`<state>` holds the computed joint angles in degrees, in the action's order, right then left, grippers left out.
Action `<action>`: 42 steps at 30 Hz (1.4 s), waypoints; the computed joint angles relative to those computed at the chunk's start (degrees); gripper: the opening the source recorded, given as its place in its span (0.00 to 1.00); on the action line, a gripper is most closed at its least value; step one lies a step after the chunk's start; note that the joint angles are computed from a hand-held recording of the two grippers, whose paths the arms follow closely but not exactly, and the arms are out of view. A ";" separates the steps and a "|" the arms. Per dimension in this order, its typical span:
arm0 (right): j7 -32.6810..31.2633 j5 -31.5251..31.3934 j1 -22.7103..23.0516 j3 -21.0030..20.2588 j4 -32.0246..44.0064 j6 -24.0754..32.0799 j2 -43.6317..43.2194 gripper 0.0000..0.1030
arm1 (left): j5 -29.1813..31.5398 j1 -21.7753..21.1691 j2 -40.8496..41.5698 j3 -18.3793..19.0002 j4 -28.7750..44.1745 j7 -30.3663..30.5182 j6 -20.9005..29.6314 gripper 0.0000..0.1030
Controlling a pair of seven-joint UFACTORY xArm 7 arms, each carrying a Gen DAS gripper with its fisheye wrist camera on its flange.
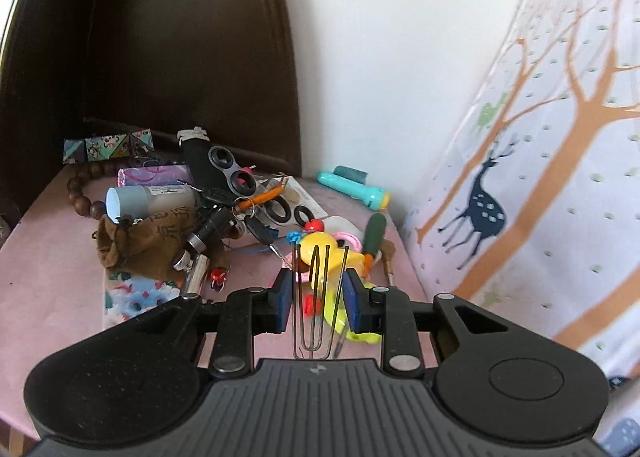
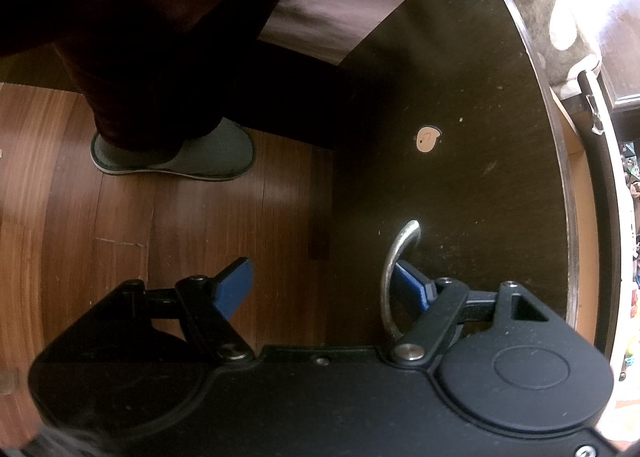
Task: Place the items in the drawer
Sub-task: 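Lift the wire hair clip off the nightstand top with the left gripper, then carry the clip into the open drawer and open the left gripper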
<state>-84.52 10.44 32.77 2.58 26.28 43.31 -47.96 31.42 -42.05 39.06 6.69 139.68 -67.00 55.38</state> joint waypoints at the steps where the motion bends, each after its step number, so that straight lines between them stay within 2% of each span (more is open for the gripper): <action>1: -0.01 0.01 -0.01 0.01 0.00 0.00 0.00 0.75 | 0.72 -0.58 -1.50 0.20 -2.24 -0.44 -0.75 0.25; 6: 0.16 0.02 -0.06 0.14 0.00 0.03 0.04 0.75 | 4.39 -2.89 -6.45 -0.91 -9.41 -1.33 -2.20 0.25; 11: 0.12 -0.03 0.04 0.17 -0.53 -0.27 -0.24 0.79 | 8.77 -4.56 -13.18 -3.82 -20.52 -4.55 -4.69 0.25; 17: 0.02 -0.09 0.27 0.04 -1.36 -0.63 -0.87 0.85 | 9.45 -2.42 -19.81 -9.49 -32.48 -5.58 -9.06 0.25; 24: -0.22 -0.28 0.36 -0.04 -1.46 -0.72 -0.93 0.85 | 8.51 -1.29 -21.98 -13.27 -39.58 -1.56 -9.00 0.25; 30: -0.12 -0.30 0.44 -0.10 -1.75 -0.75 -1.41 0.86 | -2.23 1.57 -20.38 -15.74 -42.12 7.36 -4.38 0.25; 37: 1.32 -0.47 0.23 0.77 -1.84 -0.95 -1.27 0.87 | -6.92 1.48 -14.74 -15.53 -36.65 19.45 5.32 0.25; 42: 2.46 -1.10 0.36 1.26 -2.18 -1.58 -1.18 0.88 | -7.47 -0.26 -10.99 -14.20 -32.80 24.17 11.18 0.25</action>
<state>-82.06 9.33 33.13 3.84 24.10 41.73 -49.14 23.95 -42.31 28.07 -7.50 106.88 -42.83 66.56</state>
